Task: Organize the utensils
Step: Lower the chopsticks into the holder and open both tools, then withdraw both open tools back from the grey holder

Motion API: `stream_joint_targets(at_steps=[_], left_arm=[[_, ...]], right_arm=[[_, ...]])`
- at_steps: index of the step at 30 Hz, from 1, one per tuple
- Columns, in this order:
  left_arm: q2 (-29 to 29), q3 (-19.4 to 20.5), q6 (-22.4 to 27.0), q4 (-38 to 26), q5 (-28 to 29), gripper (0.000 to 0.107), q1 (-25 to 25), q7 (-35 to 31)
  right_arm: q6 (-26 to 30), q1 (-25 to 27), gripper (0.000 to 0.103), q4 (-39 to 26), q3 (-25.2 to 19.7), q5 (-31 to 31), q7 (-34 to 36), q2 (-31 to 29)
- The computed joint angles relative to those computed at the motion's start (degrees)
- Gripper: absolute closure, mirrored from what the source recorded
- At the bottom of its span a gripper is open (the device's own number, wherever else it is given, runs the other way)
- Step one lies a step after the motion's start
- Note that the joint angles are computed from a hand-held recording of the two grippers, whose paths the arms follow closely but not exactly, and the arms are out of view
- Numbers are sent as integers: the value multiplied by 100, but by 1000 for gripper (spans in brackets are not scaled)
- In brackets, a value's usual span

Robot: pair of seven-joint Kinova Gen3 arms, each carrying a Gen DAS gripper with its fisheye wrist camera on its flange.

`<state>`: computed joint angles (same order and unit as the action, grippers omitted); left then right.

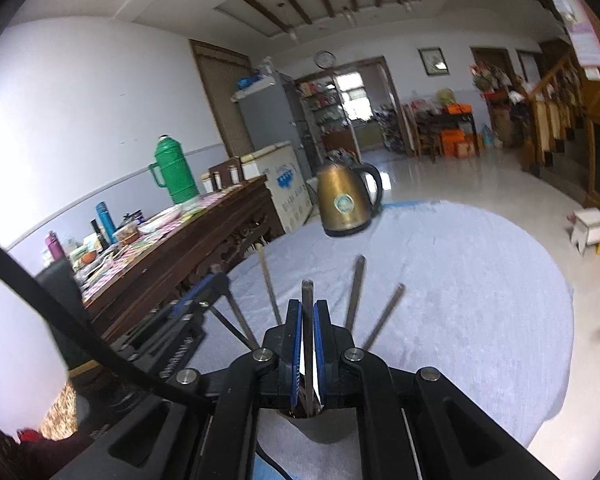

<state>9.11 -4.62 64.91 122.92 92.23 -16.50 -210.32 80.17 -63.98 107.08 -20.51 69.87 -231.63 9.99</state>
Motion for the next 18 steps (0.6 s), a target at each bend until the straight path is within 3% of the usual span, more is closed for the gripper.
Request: stream_joint_targets(at_steps=[3, 5, 7, 10, 18], left_arm=[[-65, -14, 78, -79, -325, 99, -32, 118], [-115, -34, 154, -41, -391, 88, -81, 47], [-197, -61, 177, 14, -394, 57, -119, -43], [-285, -119, 245, 90, -430, 51, -180, -162], [-641, -247, 150, 2, -1056, 27, -302, 356]], right_arm=[[-114, 46, 95, 123, 1, -67, -296, -66], [25, 19, 95, 156, -20, -87, -447, -57], [150, -23, 90, 178, -46, -96, -572, -51], [356, -109, 83, 253, -85, -93, -902, -32], [664, -321, 83, 284, -186, -113, -1278, 15]])
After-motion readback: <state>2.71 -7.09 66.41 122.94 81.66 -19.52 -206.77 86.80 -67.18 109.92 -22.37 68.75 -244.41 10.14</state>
